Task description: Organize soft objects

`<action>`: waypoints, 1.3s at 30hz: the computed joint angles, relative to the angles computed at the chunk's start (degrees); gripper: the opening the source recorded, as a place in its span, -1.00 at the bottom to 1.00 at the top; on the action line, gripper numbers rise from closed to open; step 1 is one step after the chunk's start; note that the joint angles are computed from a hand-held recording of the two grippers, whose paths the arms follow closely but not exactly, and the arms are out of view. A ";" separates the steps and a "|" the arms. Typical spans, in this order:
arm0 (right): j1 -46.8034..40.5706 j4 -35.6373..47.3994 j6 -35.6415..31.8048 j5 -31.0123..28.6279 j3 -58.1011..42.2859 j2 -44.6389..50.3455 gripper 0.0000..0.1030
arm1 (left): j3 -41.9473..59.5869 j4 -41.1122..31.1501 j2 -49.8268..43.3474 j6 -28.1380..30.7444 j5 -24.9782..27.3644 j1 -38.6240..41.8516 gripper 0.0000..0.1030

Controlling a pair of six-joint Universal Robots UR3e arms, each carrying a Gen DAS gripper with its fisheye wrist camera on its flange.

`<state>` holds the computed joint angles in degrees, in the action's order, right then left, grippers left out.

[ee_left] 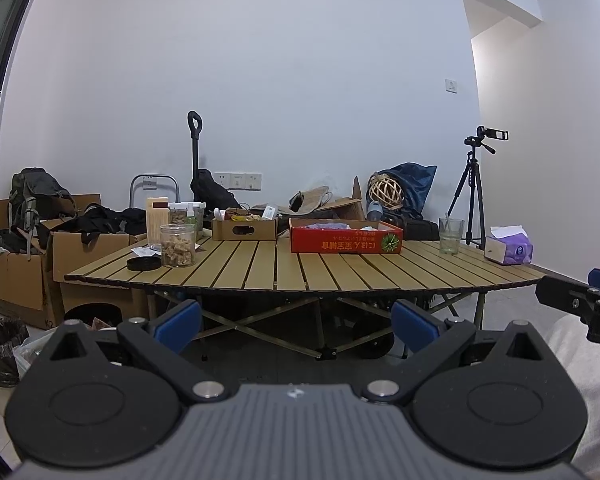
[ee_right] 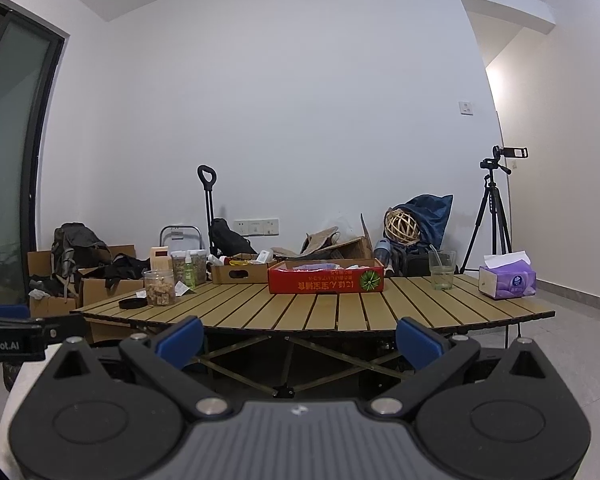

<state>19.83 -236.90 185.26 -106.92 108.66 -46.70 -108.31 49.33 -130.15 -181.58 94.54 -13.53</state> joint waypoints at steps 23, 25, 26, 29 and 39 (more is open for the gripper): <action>0.34 0.71 0.15 -0.20 -0.69 0.44 1.00 | -0.09 0.12 -0.06 0.19 -0.20 -0.09 1.00; 0.28 0.71 0.15 -0.12 -0.61 0.40 1.00 | -0.35 0.31 0.05 0.35 -0.62 0.18 1.00; 0.28 0.62 0.17 -0.09 -0.54 0.44 1.00 | -0.34 0.27 0.05 0.31 -0.51 0.10 1.00; 0.36 0.70 0.20 -0.26 -0.62 0.44 1.00 | -0.28 0.19 0.05 0.23 -0.50 0.11 1.00; 0.70 0.18 -0.25 -0.73 -0.98 0.80 1.00 | -0.65 -0.05 0.69 0.06 -1.41 0.66 1.00</action>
<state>20.53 -236.73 185.01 -107.66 107.68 -45.90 -108.96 49.28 -129.46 -181.52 93.13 -12.87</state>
